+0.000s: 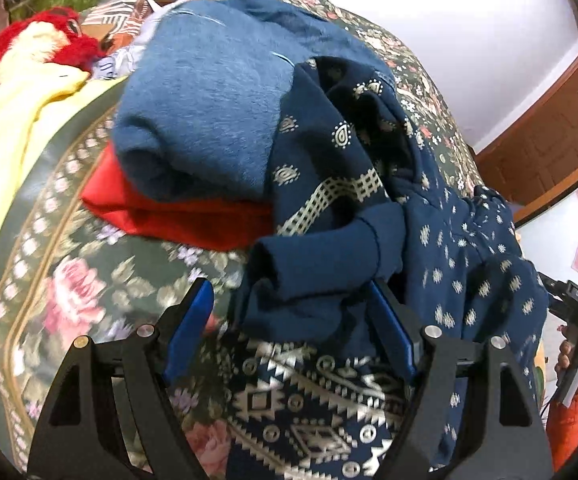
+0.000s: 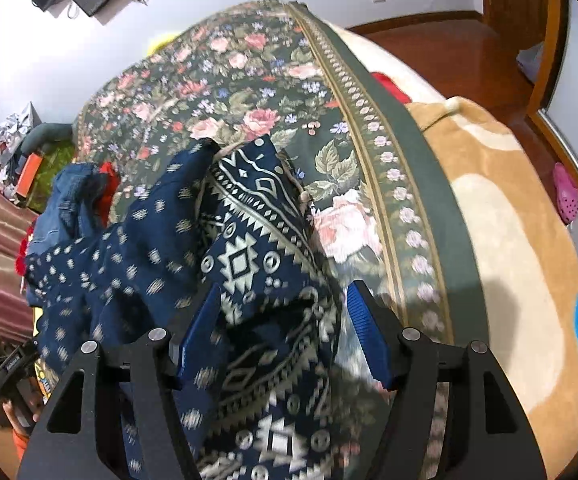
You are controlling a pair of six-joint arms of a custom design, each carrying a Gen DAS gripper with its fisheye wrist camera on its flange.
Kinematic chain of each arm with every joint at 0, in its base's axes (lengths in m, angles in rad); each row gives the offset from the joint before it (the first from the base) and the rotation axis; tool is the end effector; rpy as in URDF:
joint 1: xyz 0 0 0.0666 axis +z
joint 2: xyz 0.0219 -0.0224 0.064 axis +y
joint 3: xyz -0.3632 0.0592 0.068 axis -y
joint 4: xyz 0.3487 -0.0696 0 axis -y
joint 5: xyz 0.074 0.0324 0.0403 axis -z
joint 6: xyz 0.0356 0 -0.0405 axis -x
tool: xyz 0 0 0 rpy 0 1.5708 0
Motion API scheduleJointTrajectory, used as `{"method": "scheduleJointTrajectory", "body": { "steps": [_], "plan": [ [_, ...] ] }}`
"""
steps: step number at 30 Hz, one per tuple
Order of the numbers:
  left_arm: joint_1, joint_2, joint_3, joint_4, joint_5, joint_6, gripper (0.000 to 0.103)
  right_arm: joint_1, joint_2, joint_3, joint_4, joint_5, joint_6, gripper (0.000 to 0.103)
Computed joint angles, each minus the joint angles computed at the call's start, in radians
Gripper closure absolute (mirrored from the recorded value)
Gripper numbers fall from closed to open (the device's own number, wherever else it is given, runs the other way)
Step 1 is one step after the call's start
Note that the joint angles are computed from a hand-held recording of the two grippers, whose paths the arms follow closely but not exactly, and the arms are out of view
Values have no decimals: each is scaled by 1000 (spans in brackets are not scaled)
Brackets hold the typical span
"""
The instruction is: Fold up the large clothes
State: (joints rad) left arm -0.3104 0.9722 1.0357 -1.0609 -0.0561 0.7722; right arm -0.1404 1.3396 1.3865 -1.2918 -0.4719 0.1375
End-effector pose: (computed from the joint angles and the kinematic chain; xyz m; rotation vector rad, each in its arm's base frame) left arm 0.2677 -0.0842 0.3990 -0.6165 2.5283 -0.3327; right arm 0.3852 -0.0385 0.4159 -0.1028 2.6992 0.5812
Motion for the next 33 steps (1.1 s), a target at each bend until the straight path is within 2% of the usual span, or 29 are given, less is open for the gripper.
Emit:
{"method": "scheduleJointTrajectory", "body": {
  "steps": [8, 14, 15, 17, 19, 20, 21, 22, 24, 28, 33],
  "plan": [
    [42, 81, 9, 77, 61, -47, 25, 40, 134, 67, -21, -10, 15, 41],
    [47, 107, 7, 107, 46, -46, 26, 49, 190, 88, -1, -91, 14, 38],
    [47, 113, 11, 110, 46, -41, 28, 49, 200, 92, -3, -124, 14, 39],
    [42, 122, 20, 113, 46, -40, 38, 56, 200, 87, 16, -126, -14, 44],
    [26, 128, 35, 104, 26, -43, 51, 65, 198, 87, 21, -123, -16, 59],
    [7, 131, 47, 94, 5, -36, 55, 64, 203, 95, -4, -146, -2, 73],
    [-4, 137, 58, 89, -6, -32, 66, 60, 203, 100, -21, -164, 2, 78],
    [-17, 142, 69, 77, -16, -29, 74, 60, 198, 101, -20, -163, 3, 80],
    [-38, 151, 93, 52, -35, -16, 83, 60, 167, 93, -13, -158, 33, 83],
    [-70, 133, 130, 14, -67, 12, 87, 53, 116, 94, -14, -181, 47, 84],
    [-135, 100, 207, -24, -148, -31, 89, 50, 44, 116, 7, -205, 54, 86]
  ]
}}
